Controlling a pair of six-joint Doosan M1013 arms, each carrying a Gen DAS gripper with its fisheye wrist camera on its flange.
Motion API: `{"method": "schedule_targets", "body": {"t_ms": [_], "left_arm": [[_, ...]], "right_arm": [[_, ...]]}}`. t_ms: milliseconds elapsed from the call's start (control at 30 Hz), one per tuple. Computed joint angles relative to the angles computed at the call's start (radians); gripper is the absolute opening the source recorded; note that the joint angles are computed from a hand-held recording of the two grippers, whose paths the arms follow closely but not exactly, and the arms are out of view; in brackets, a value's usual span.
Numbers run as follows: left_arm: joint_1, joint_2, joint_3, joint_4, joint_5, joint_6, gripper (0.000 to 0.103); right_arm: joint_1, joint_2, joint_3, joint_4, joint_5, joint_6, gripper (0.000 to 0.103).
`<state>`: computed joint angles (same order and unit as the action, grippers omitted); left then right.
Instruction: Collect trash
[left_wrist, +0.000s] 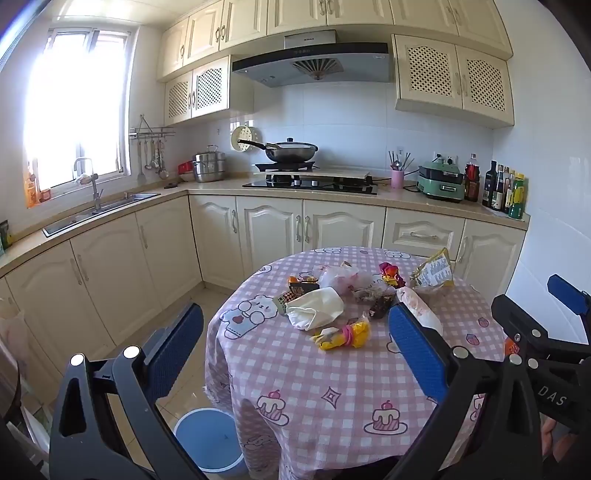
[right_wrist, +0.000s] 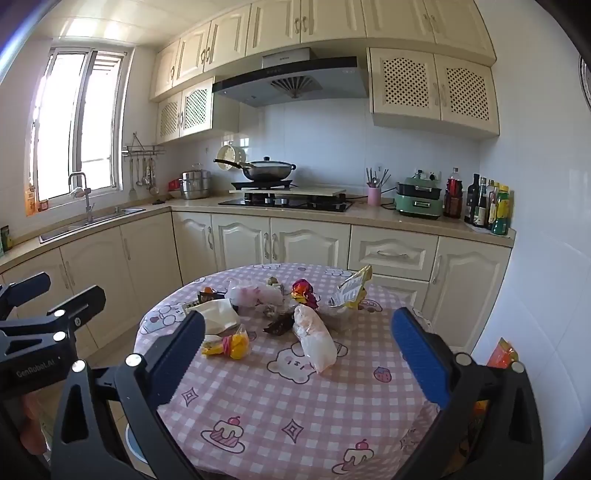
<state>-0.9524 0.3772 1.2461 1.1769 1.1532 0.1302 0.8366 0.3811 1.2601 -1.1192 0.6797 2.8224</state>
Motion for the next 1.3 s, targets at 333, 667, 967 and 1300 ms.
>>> {"method": "schedule_targets", "body": {"t_ms": [333,667,967,1300], "left_arm": [[-0.001,-0.001,0.002,-0.002,0.001,0.001,0.097],[0.002,0.013,-0.016,-0.028,-0.015,0.022,0.097],[0.005,0.015,-0.022,-0.047,-0.022,0.038,0.097],[0.009,0.017,-0.025,-0.059,-0.027,0.038,0.097]], "right_arm": [[-0.007,0.004,0.008,-0.008,-0.001,0.015,0.099],[-0.02,-0.004,0.012,0.017,0.0,0.008,0.099],[-0.018,-0.001,0.008,0.023,0.006,0.004,0.099],[-0.019,-0.002,0.008,0.027,0.006,0.003,0.099]]}}
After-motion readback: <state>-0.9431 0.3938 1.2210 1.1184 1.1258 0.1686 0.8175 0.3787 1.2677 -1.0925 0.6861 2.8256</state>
